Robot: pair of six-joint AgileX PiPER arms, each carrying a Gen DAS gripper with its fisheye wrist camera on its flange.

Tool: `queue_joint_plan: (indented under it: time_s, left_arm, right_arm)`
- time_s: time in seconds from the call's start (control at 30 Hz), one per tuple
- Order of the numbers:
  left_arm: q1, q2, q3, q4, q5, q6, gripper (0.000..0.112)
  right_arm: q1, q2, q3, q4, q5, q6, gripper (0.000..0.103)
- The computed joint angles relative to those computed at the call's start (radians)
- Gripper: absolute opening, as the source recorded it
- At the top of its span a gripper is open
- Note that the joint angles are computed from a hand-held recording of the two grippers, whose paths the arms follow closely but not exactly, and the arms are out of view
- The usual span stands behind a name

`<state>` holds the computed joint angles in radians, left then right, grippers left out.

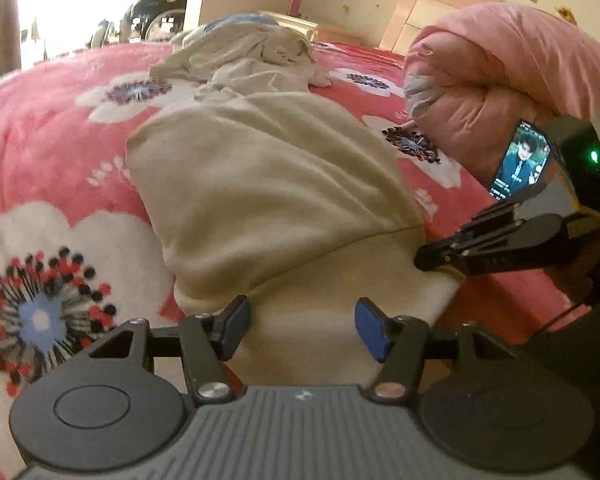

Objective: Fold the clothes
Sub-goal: 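Pat the folded hoodie flat with the left gripper while the right gripper hovers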

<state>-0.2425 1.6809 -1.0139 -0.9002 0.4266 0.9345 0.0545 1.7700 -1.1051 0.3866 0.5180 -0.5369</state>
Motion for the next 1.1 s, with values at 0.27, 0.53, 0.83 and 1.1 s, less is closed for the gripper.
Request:
queue_joint_plan:
  time_s: [0.27, 0.53, 0.83, 1.1]
  left_arm:
    - [0.015, 0.051, -0.103, 0.001, -0.001, -0.11, 0.059]
    - [0.044, 0.056, -0.183, 0.136, 0.059, -0.239, 0.06]
    - [0.008, 0.269, -0.467, 0.369, 0.106, -0.543, 0.057]
    - [0.059, 0.132, -0.297, 0.251, 0.004, -0.407, 0.06]
  right_arm:
    - [-0.022, -0.04, -0.07, 0.152, -0.117, -0.067, 0.005]
    - [-0.005, 0.086, -0.214, -0.084, -0.069, 0.242, 0.004]
    - [-0.004, 0.315, -0.416, -0.09, -0.092, 0.225, 0.002]
    - [-0.03, 0.212, -0.362, 0.103, -0.105, 0.071, 0.005]
